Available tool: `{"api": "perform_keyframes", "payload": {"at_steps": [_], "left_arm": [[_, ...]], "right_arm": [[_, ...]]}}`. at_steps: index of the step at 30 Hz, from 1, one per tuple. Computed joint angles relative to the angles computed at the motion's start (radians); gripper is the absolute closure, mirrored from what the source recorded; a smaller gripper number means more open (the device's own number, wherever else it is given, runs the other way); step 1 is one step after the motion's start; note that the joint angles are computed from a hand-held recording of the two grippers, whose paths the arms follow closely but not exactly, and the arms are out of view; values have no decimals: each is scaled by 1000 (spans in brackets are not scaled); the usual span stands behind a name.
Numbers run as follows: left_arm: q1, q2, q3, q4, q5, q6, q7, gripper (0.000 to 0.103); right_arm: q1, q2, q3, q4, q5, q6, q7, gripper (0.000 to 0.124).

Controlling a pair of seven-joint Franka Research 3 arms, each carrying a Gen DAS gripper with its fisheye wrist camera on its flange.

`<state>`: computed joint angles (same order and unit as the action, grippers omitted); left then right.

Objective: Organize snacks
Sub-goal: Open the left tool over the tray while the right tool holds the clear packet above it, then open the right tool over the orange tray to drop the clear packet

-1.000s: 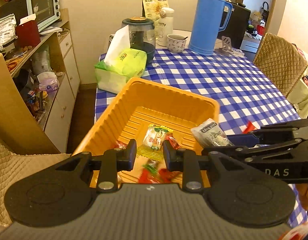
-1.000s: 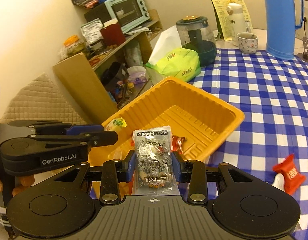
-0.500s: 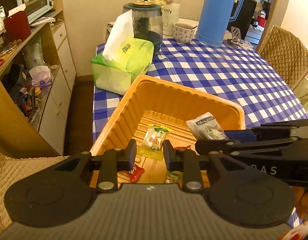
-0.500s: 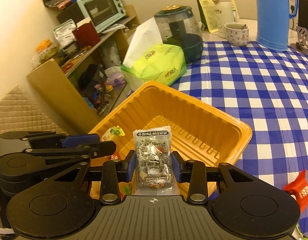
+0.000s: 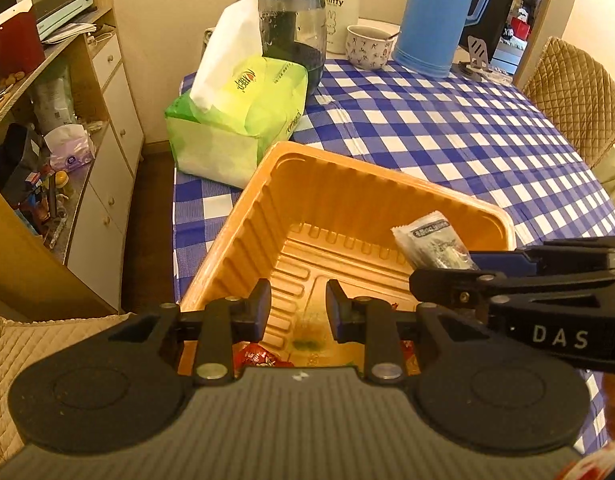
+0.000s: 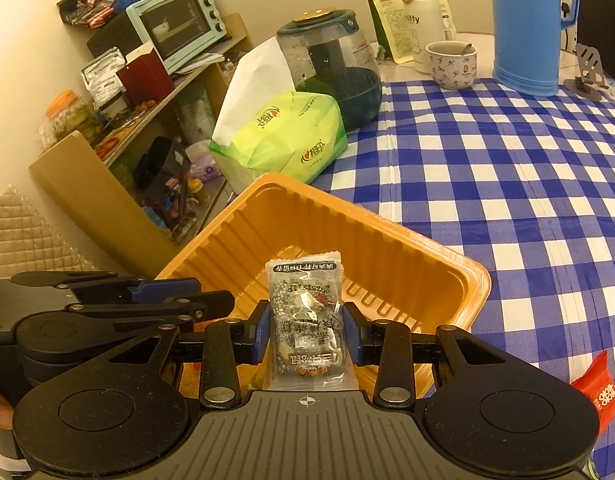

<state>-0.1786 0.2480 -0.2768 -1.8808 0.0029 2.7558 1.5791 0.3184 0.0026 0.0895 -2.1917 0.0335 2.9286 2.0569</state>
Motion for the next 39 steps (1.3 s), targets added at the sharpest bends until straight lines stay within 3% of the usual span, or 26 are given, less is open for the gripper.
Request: {"api": "perform_keyframes", "payload": {"at_steps": [18, 23, 27, 39], "left_arm": [[16, -23, 3, -23, -48, -26, 23, 76], [14, -40, 5, -45, -51, -18, 23, 72], [11, -57, 8, -65, -49, -12, 20, 69], [4, -99, 20, -104, -51, 5, 0, 69]], "right_arm": [[10, 61, -13, 60, 11, -17, -61, 86], [27, 83, -37, 84, -75, -2, -20, 83], [28, 75, -38, 74, -69, 7, -37, 72], [11, 2, -7, -1, 27, 0, -106, 72]]}}
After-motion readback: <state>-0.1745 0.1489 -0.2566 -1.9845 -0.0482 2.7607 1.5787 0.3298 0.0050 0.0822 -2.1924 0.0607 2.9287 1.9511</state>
